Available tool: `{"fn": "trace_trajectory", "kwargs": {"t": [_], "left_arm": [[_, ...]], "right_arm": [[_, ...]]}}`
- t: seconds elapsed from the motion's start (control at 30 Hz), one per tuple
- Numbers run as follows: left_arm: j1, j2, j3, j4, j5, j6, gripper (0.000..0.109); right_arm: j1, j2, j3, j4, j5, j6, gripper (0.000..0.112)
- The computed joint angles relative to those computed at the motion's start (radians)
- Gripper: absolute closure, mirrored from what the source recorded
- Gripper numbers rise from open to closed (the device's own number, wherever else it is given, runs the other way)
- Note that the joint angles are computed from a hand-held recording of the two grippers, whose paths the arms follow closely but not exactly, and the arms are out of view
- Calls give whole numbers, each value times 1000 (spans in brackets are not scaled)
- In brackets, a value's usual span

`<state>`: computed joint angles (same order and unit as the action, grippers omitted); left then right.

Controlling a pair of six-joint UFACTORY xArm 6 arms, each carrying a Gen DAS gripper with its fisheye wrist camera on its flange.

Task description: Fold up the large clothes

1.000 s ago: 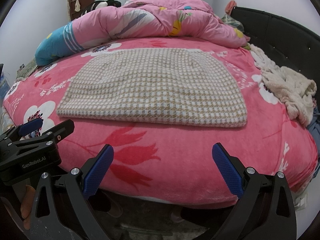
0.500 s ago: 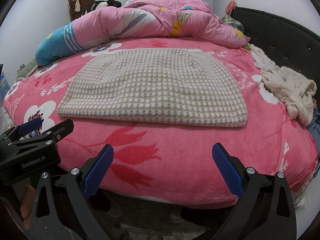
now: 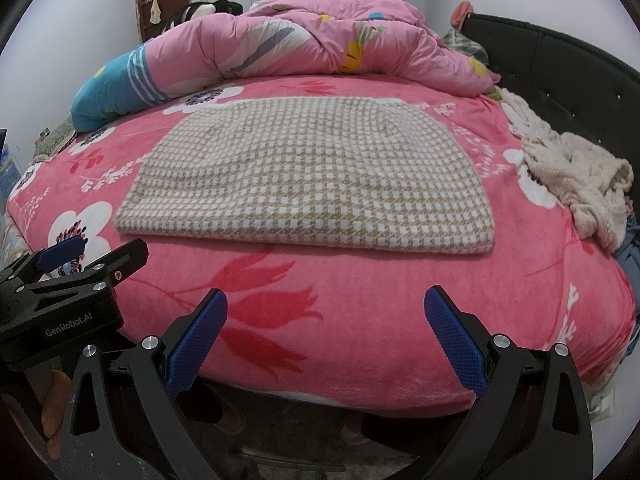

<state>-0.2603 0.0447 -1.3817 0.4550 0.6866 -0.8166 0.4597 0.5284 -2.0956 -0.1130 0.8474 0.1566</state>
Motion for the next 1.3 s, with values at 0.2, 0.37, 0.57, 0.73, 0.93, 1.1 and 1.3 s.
{"fn": "trace_trajectory", "kwargs": {"t": [0.2,0.37,0.57,0.73,0.93,1.1,1.3], "left_arm": [[2,-2,0,-1,1,1,11],[0,-2,0,4,2,-4,11],[2,-1,-1,2,1,0,11],[1,-2,-1,5,2,-5,11],[3,-2,-2,6,2,-2,11],[-1,-2,-2,7,3,-6,11],[-1,-3,-1,9,3,-8,11]], "right_arm": [[-1,0,0,4,0,-6,17],[0,1,-2,3,0,-3,17],[1,1,-2,1,0,-1,17],[0,1,-2,1,0,-3,17],[1,3,-7,4,2,-7,17],[2,8,-15,5,5,-10,17],[2,11,-20,3,7,-10,17]]}}
